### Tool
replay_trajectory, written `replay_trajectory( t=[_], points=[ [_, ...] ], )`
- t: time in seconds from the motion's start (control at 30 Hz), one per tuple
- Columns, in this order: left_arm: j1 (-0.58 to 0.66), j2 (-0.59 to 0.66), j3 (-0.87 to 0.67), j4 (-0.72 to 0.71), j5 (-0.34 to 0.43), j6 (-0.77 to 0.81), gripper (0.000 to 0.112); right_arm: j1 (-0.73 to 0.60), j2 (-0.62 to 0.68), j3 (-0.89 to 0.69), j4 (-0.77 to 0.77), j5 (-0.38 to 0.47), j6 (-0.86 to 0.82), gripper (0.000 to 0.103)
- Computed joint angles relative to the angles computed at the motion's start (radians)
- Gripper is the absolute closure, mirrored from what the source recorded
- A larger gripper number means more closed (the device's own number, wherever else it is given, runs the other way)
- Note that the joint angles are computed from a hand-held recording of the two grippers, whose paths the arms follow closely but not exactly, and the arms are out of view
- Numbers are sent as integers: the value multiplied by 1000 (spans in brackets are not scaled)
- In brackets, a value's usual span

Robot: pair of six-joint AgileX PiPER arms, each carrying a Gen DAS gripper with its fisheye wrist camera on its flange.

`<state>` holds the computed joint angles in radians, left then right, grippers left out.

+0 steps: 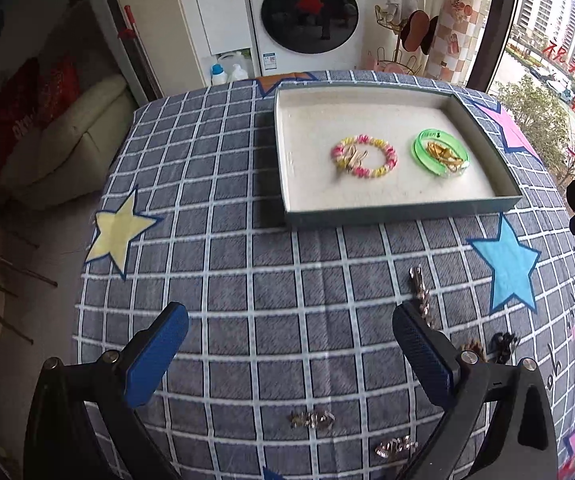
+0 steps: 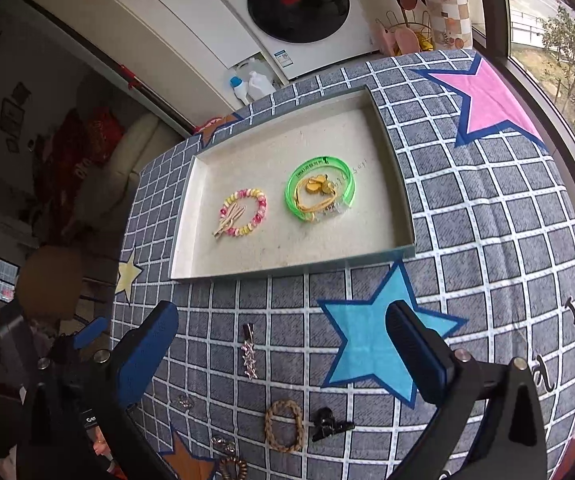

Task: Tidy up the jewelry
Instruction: 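Withdraw both open tools from the tray toward the remaining jewelry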

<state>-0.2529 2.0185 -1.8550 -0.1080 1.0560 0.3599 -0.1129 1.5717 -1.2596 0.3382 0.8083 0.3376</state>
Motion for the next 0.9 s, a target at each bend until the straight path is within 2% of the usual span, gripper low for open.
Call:
replay_trajectory(
  t=[0.2, 0.37, 0.7, 0.9],
  points=[
    [44, -97, 216, 5, -40, 0, 9, 63, -89, 117, -61, 25, 92, 0],
    [58, -132, 324, 11, -54, -17, 9, 107, -130, 202, -93, 44, 157, 0],
    [72, -123, 379, 29, -79, -66, 9, 210, -126, 249, -211, 86, 253, 0],
    [78, -117, 387, 28, -97, -43, 9, 246, -102, 243, -272, 103, 291, 0]
  ],
)
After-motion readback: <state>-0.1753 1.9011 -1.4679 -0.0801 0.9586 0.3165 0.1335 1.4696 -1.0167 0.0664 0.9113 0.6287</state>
